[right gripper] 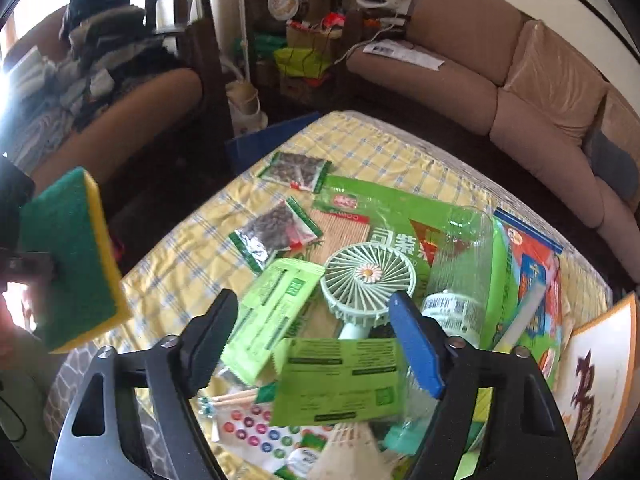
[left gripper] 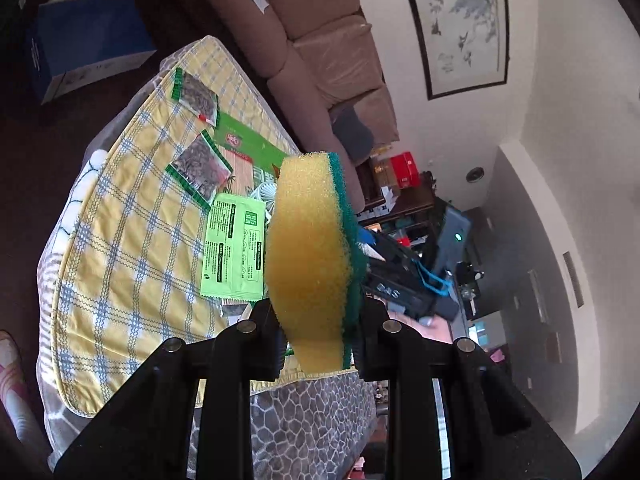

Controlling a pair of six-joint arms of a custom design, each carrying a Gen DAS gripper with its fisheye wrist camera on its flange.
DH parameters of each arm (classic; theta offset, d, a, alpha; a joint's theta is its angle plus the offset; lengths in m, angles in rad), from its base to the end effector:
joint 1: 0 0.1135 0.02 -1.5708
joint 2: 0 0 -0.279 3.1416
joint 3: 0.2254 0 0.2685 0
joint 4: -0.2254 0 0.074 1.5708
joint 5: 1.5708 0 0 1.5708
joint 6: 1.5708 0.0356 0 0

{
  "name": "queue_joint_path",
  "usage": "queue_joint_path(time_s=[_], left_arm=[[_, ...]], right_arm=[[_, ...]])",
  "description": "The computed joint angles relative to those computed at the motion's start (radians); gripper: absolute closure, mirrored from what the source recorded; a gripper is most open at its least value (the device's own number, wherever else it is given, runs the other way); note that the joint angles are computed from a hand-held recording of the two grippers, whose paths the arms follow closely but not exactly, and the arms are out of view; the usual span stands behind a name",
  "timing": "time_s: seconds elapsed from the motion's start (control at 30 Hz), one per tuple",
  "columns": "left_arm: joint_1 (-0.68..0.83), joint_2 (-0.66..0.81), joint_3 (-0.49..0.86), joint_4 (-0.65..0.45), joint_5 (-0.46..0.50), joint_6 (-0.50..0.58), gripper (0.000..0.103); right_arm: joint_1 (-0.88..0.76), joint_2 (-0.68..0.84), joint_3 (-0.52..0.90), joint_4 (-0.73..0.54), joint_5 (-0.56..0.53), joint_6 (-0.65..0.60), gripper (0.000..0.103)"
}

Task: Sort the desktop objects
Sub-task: 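Grasp the white desk fan with the right gripper while the left gripper holds the sponge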

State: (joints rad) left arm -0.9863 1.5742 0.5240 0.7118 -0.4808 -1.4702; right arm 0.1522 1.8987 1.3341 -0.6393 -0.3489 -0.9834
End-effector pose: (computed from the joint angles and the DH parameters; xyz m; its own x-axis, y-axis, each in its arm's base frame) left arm 0.1808 -0.2434 0.1603 -0.5146 -0.8209 -0.2475 -0.1322 0.3611 -0.9231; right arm 0.3951 0.0729 0.1880 -0.2918 -0.8361 -0.4644 -0.9141 0.3867 -0.1217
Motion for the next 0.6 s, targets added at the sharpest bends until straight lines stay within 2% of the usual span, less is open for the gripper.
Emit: queue_joint_path(time_s=[0.03, 0.1, 0.33, 0.47, 0.6], left_arm=[[-0.001, 0.002, 0.003, -0.003, 0.006, -0.002, 0.08], [0.008, 0.009, 0.008, -0.002, 0.03, -0.002, 0.08], [0.025, 0.047, 0.035, 0.001, 0.076, 0.002, 0.08], [0.029, 0.083, 0.07, -0.013, 0.109, -0.001, 0.08], [0.035, 0.125, 0.105, -0.012, 0.141, 0.003, 0.08]], right_arm=[[0.029, 0.053, 0.058, -0.023, 0.066, -0.026, 0.028], [0.055, 0.115, 0.128, -0.047, 0.13, -0.062, 0.028], [0.118, 0.33, 0.386, -0.237, 0.254, -0.175, 0.021], [0.151, 0.41, 0.451, -0.249, 0.37, -0.217, 0.013], [0.171, 0.478, 0.515, -0.251, 0.443, -0.236, 0.012]])
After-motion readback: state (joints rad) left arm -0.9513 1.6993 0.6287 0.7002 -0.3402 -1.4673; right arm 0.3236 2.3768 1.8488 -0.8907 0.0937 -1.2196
